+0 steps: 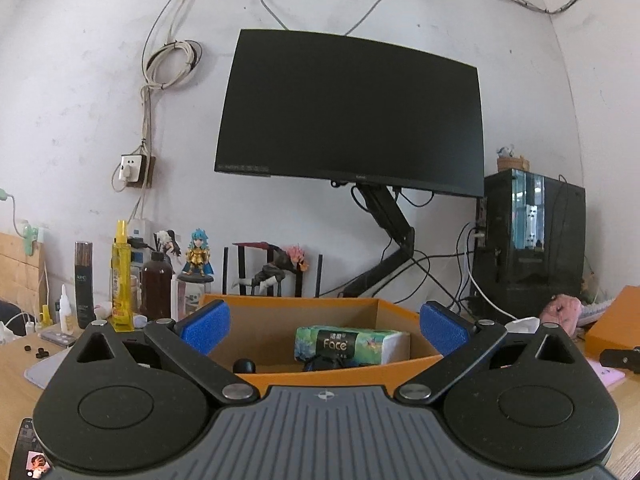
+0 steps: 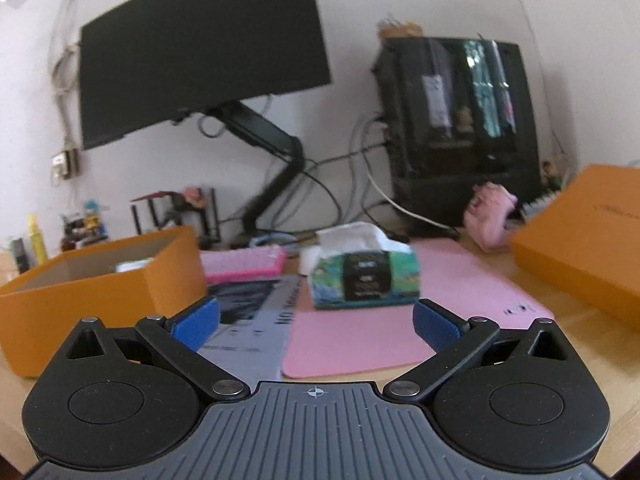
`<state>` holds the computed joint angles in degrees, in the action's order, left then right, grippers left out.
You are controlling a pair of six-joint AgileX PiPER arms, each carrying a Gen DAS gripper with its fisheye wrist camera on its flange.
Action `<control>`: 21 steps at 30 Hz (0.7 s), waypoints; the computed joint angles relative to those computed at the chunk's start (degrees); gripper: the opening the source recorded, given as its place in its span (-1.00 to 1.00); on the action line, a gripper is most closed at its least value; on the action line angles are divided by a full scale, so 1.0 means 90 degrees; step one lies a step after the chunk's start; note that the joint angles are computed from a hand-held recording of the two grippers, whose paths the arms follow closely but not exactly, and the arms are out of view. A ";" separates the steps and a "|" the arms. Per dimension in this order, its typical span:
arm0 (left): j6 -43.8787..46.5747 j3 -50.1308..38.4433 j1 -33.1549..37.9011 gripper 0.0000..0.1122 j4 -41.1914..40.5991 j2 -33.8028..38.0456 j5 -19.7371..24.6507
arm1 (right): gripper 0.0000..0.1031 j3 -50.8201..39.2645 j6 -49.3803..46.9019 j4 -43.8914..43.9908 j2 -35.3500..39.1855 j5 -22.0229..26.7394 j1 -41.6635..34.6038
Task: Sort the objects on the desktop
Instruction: 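Move both tools toward the tissue box on the pink pad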
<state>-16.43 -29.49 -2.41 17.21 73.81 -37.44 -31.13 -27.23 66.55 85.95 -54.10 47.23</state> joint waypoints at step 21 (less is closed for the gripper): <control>0.0772 -0.0117 -0.0412 0.84 -0.1140 0.0261 0.0259 | 1.00 -0.0539 -0.2496 -0.1102 -0.0863 0.2203 -0.1365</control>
